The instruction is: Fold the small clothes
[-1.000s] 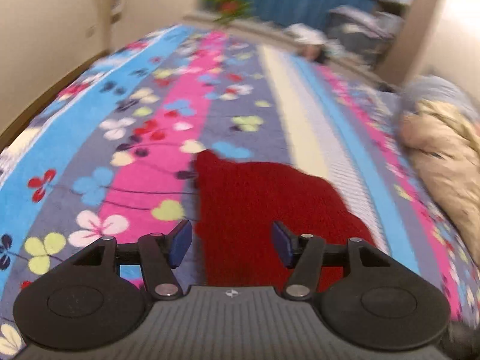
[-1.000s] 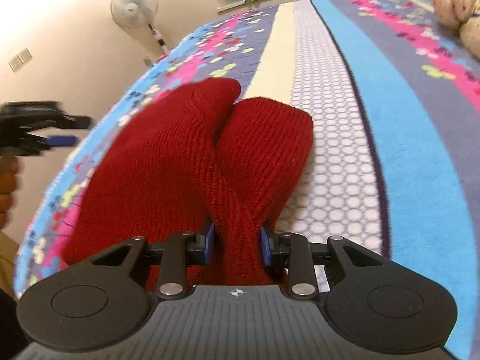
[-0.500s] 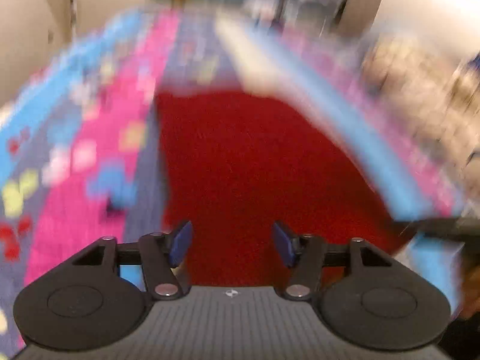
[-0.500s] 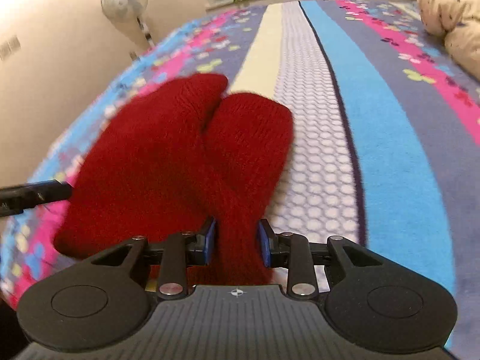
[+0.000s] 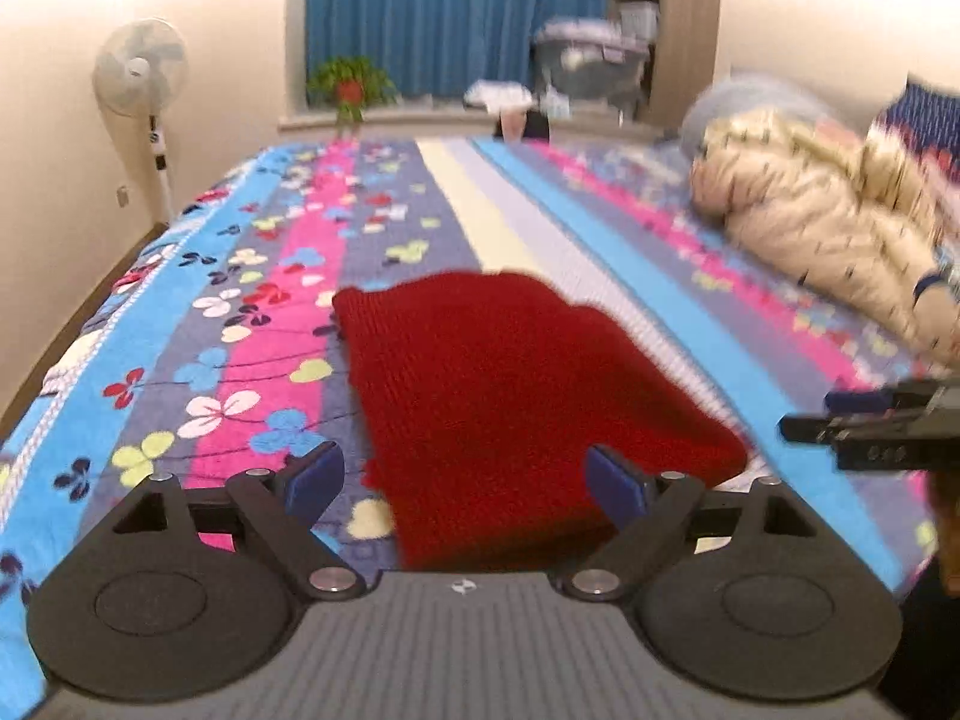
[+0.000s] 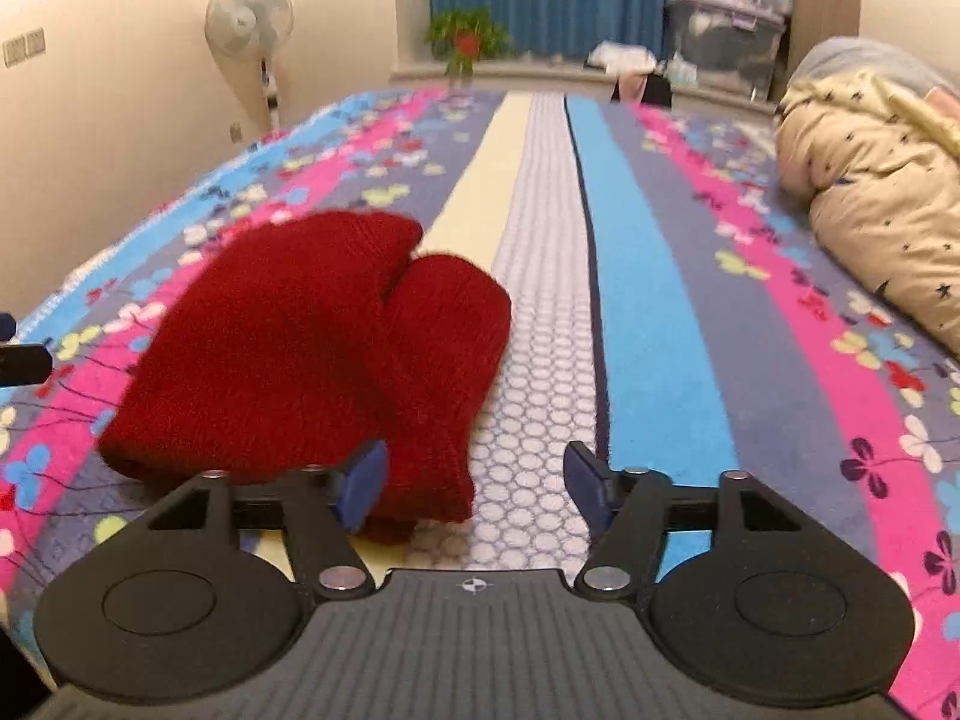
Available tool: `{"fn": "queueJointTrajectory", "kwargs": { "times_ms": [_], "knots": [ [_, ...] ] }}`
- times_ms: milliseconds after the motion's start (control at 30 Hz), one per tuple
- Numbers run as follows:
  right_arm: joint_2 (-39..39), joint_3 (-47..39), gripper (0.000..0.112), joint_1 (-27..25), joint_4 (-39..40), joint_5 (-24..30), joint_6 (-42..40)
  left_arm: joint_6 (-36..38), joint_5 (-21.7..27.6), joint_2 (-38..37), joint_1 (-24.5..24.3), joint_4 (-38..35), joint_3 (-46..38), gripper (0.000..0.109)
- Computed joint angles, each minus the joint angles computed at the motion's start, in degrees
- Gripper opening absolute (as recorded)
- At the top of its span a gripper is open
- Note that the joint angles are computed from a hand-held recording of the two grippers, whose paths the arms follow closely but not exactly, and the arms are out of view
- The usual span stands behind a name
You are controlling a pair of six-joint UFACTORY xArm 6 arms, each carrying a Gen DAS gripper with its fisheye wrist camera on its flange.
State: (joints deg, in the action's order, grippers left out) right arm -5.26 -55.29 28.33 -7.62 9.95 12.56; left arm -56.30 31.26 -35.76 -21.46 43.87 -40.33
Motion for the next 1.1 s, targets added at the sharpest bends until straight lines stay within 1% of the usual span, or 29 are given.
{"fn": "queueJointTrajectory", "kwargs": {
  "times_ms": [33, 67, 167, 200, 233, 267, 300, 367, 467, 533, 567, 600, 667, 733, 900, 1100],
  "knots": [
    [-1.6, 1.7, 0.069, 0.0, -2.1, -0.9, 2.1, -4.1, 1.3, -1.7, -1.7, 2.9, 0.8, 0.091],
    [-3.2, 3.2, 0.070, 0.1, -4.4, -1.7, 4.4, -9.4, 4.2, -3.3, -4.3, 6.7, 1.3, 0.091],
    [-7.9, 7.7, 0.077, 0.2, -12.4, -4.9, 12.4, -18.8, 12.5, -5.8, -11.3, 12.4, 2.4, 0.091],
    [-9.0, 8.6, 0.080, 0.1, -16.6, -5.6, 16.1, -21.3, 15.2, -6.1, -13.4, 13.4, 2.7, 0.091],
    [-9.8, 9.2, 0.081, -0.2, -22.1, -6.0, 21.0, -23.2, 17.9, -5.9, -15.5, 13.9, 3.0, 0.091],
    [-10.3, 9.2, 0.081, -0.4, -27.3, -5.8, 25.6, -23.2, 19.7, -5.2, -16.6, 13.4, 2.7, 0.091],
    [-10.5, 9.0, 0.081, -0.3, -30.9, -5.3, 28.6, -22.0, 20.2, -4.7, -16.4, 12.4, 2.7, 0.091],
    [-9.9, 8.4, 0.081, 0.2, -34.0, -4.3, 30.7, -21.0, 19.1, -3.9, -15.1, 10.7, 2.5, 0.091],
    [-8.2, 6.3, 0.081, 0.8, -38.9, -1.6, 35.0, -20.1, 20.2, -1.9, -13.8, 8.8, 1.5, 0.091],
    [-7.5, 5.9, 0.081, 1.2, -37.5, -0.5, 34.8, -19.2, 20.2, -1.1, -13.1, 7.3, 1.2, 0.091],
    [-7.3, 5.8, 0.081, 1.4, -35.1, -0.3, 33.1, -19.1, 20.0, -0.9, -13.0, 7.0, 1.3, 0.091],
    [-7.2, 5.9, 0.081, 1.5, -32.3, -0.1, 31.1, -18.7, 19.5, -0.7, -12.7, 7.0, 1.4, 0.091],
    [-7.3, 6.3, 0.081, 1.6, -30.3, 0.0, 30.0, -18.9, 20.6, -0.1, -13.4, 8.1, 1.2, 0.091],
    [-7.6, 6.6, 0.081, 1.6, -29.5, -0.1, 29.5, -18.8, 21.2, 0.2, -13.7, 8.7, 1.1, 0.091],
    [-7.8, 7.1, 0.082, 1.6, -27.1, -0.6, 27.5, -18.7, 20.2, 0.5, -12.6, 8.1, 1.0, 0.091],
    [-7.6, 6.9, 0.082, 2.1, -27.7, -0.4, 27.5, -18.3, 19.7, 0.6, -12.7, 8.1, 1.0, 0.091]
  ]
}}
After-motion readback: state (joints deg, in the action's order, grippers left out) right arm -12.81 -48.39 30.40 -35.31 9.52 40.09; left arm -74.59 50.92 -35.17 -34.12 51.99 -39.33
